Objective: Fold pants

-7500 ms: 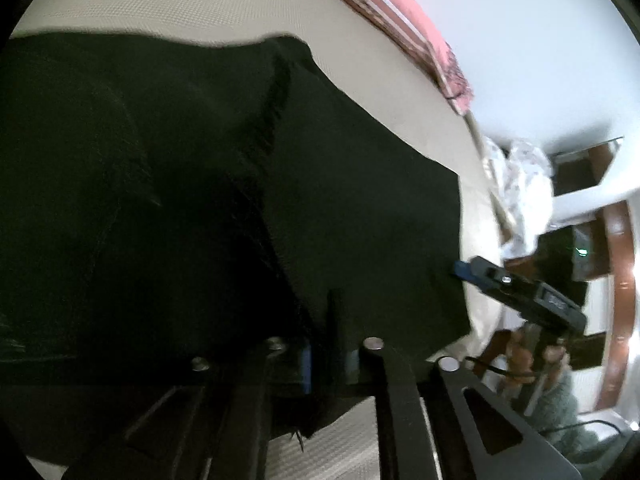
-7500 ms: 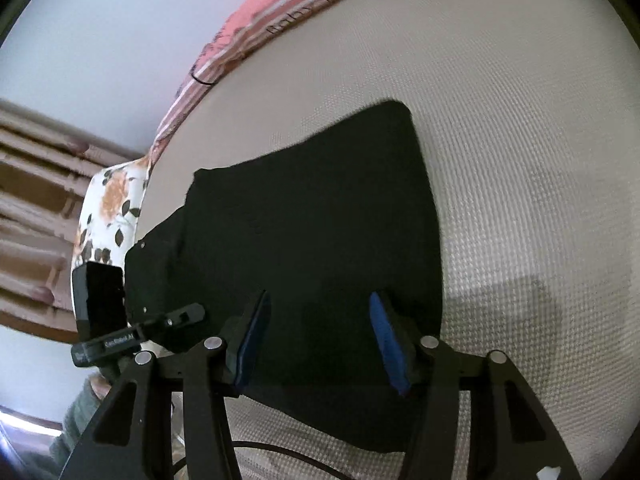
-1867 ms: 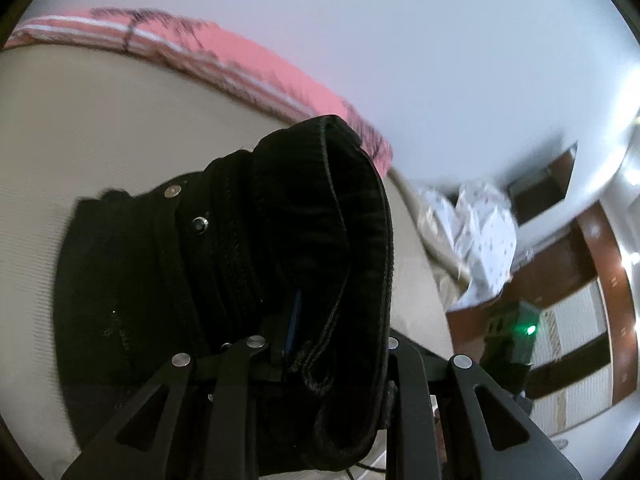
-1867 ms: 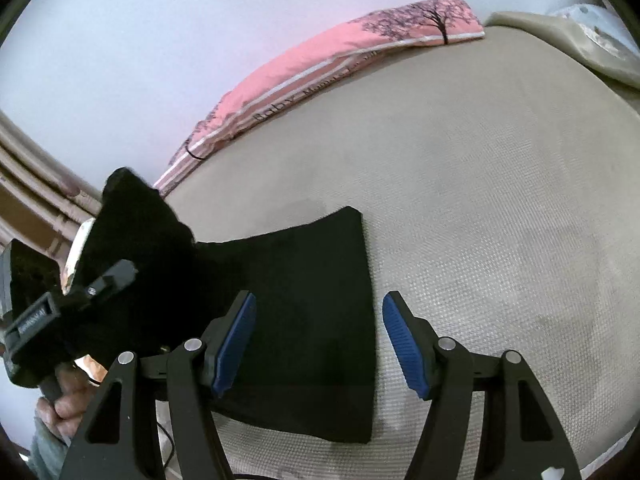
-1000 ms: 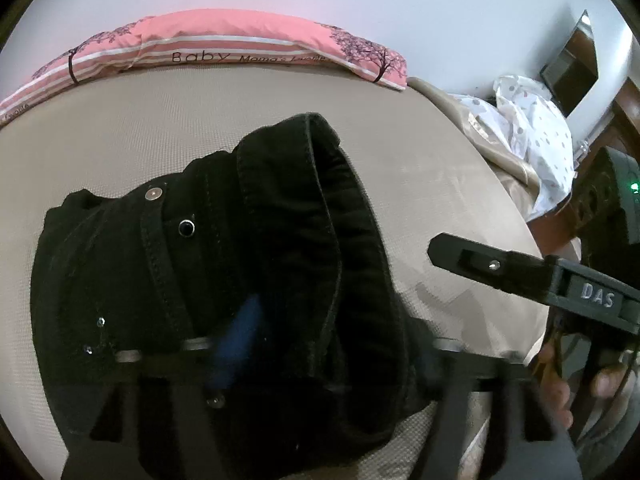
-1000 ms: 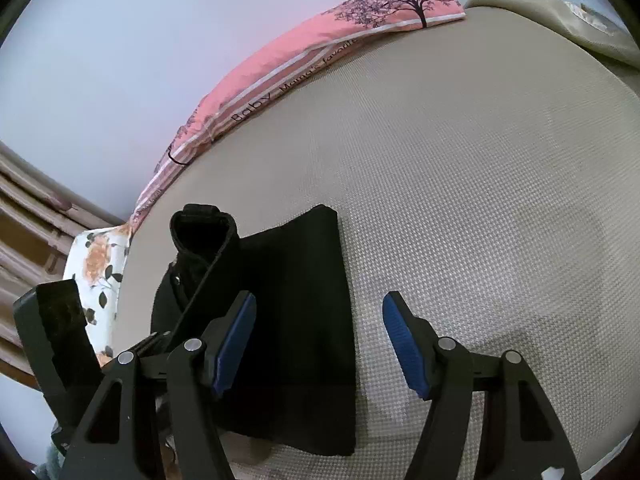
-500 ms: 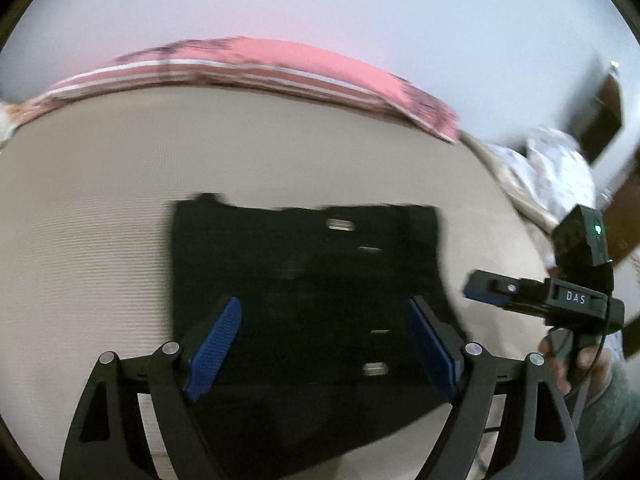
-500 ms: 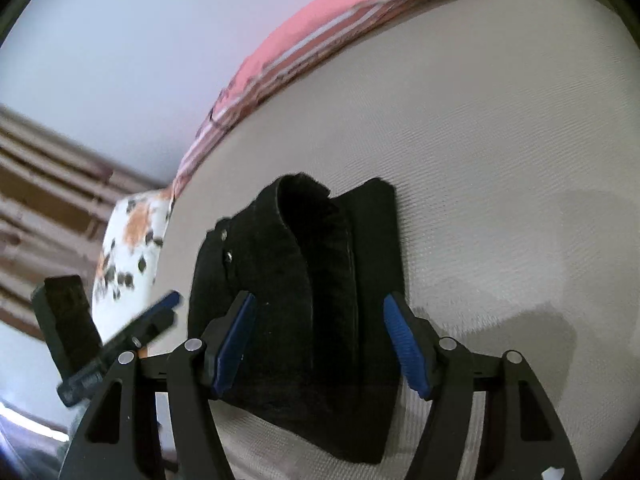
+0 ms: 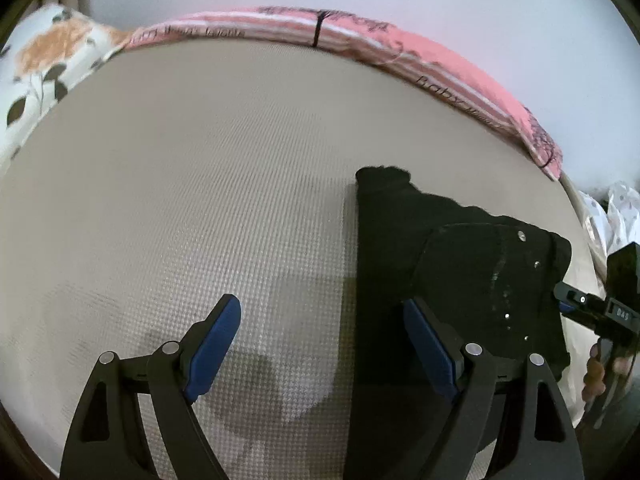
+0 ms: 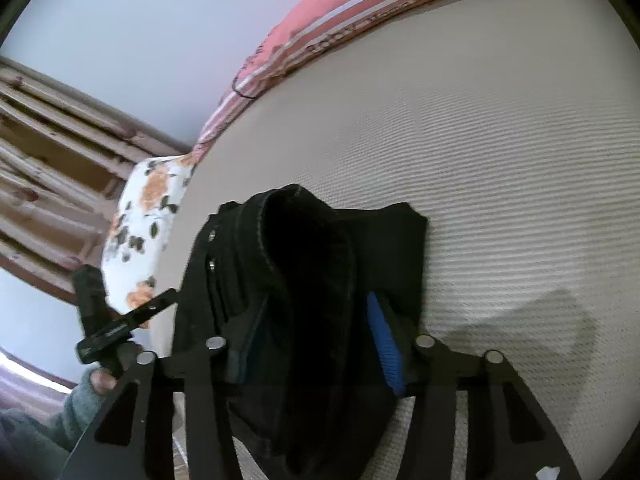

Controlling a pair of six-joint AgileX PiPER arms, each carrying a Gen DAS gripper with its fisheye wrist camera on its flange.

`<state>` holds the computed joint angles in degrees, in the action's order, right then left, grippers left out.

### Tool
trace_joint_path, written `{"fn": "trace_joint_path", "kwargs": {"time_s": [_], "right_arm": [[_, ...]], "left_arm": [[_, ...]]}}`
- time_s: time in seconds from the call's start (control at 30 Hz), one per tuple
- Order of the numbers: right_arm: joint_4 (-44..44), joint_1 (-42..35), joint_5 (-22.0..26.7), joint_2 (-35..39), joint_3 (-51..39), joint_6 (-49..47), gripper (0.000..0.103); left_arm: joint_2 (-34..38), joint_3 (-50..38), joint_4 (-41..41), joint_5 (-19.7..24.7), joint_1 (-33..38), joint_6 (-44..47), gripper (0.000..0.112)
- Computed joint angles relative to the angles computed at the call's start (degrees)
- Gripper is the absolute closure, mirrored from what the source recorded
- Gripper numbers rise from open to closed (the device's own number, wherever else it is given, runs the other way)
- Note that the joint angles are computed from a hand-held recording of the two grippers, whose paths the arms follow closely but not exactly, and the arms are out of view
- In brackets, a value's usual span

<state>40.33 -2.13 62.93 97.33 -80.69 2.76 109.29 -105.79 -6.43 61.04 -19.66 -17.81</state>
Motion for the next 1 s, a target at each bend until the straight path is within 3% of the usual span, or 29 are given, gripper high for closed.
{"fn": "trace_joint_path", "kwargs": {"time_s": [0.1, 0.2, 0.4, 0.6, 0.87, 0.93, 1.0], "right_arm": [[7.9, -1.1, 1.4, 1.4, 1.8, -6.2, 0.070], [10.4, -0.9, -0.7, 1.9, 3.7, -7.8, 0.073], [6.3, 2.0, -5.0, -1.4, 3.4, 1.0, 0.092], [0.4, 3.8, -4.8, -7.1, 0.9, 9.5, 0.093], [-8.5, 2.9, -5.7, -10.6, 8.5, 18.6, 0.093], [-9.1, 3.3, -5.7, -9.8, 8.1, 19.5, 0.090], [-12.5, 4.3, -3.3, -8.4, 5.0, 21.6, 0.079]], "left_arm": [[0.7, -0.5, -1.0, 0.1, 0.3, -0.3, 0.028], [1.0, -0.8, -0.6, 0.1, 0.4, -0.2, 0.028], [2.0, -3.2, -0.3, 1.6, 0.3, -0.9, 0.028], [2.9, -6.1, -1.5, 2.3, -0.7, 1.3, 0.028], [4.9, -7.2, -0.2, 2.2, -3.7, 4.0, 0.028], [6.2, -7.6, 1.9, 2.8, -4.6, 3.9, 0.028], [6.7, -7.1, 3.3, 2.2, -5.2, 4.3, 0.028]]}}
